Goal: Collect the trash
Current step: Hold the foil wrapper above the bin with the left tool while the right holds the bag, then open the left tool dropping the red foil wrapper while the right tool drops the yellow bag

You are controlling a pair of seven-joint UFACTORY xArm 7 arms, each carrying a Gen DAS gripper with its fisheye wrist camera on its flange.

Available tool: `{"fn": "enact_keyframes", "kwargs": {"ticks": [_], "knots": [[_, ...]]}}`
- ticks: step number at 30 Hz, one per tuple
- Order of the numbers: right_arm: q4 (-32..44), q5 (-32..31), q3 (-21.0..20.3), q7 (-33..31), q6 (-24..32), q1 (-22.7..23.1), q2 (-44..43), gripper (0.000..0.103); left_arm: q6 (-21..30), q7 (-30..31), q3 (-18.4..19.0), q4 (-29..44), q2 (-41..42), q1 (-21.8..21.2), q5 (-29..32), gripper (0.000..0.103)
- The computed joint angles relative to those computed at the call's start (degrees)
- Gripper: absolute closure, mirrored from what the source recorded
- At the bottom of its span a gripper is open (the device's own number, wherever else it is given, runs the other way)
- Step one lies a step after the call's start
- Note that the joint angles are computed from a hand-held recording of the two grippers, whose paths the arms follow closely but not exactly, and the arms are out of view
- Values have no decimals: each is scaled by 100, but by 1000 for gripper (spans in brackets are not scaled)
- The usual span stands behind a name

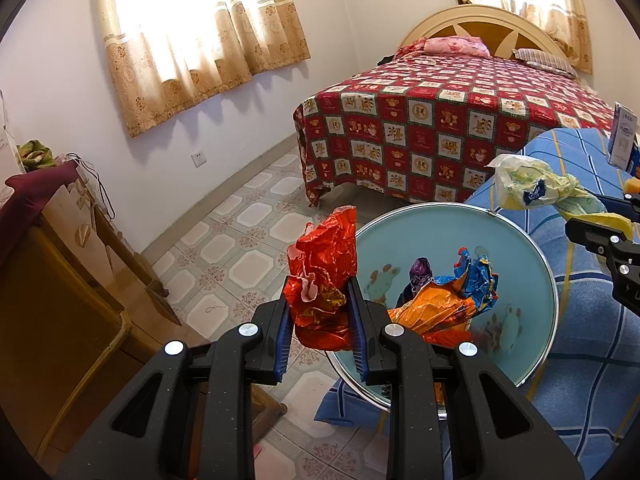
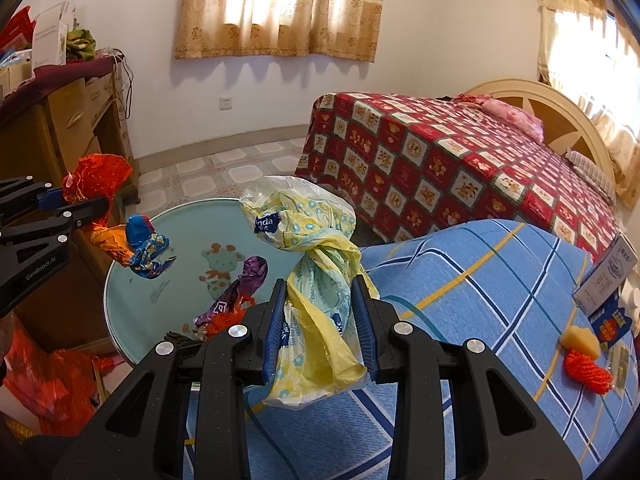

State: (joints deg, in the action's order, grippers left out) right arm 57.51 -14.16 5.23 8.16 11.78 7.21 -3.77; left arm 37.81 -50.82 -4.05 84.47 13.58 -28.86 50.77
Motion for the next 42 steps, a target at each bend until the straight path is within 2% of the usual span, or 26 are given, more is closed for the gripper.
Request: {"fn": "enact_keyframes", "kwargs": {"ticks": [17,20,23,25,27,28,30,33,35,39,42], "knots": [[13,101,7,-146,1,64,57,70,-16,78,-5,1,0,11,-77,77],[34,220,-4,-265,5,100,88,69,-50,82,-11,9,16,4,-93,74],[14,621,-38,-644,-67,171,107,63,-96,38,-14,-6,30,-34,-76,68],[-21,731,-36,-730,-118,186,105,51,-119,10,-17,-28,35,-52,-89,48],[-66,687,-24,-697,-175,175,96,43,-134,-98,4,-39,46,-92,-6,40],[-88,654,-22,-670,-196,165,84,39,-141,-92,-2,-48,49,-99,-1,40],[-110,584,-15,-594,-214,146,74,36,-140,-75,-10,-37,60,-101,-33,38],[-159,443,-4,-424,-263,104,43,31,-115,-122,3,-28,70,-134,26,26],[-207,389,-2,-350,-295,83,10,25,-126,-133,-13,-34,90,-157,38,24],[-335,467,-37,-383,-275,46,-108,25,-110,3,-34,-8,180,-227,16,23],[-415,581,-66,-437,-304,19,-186,23,-38,-6,-3,12,219,-295,69,18]]}}
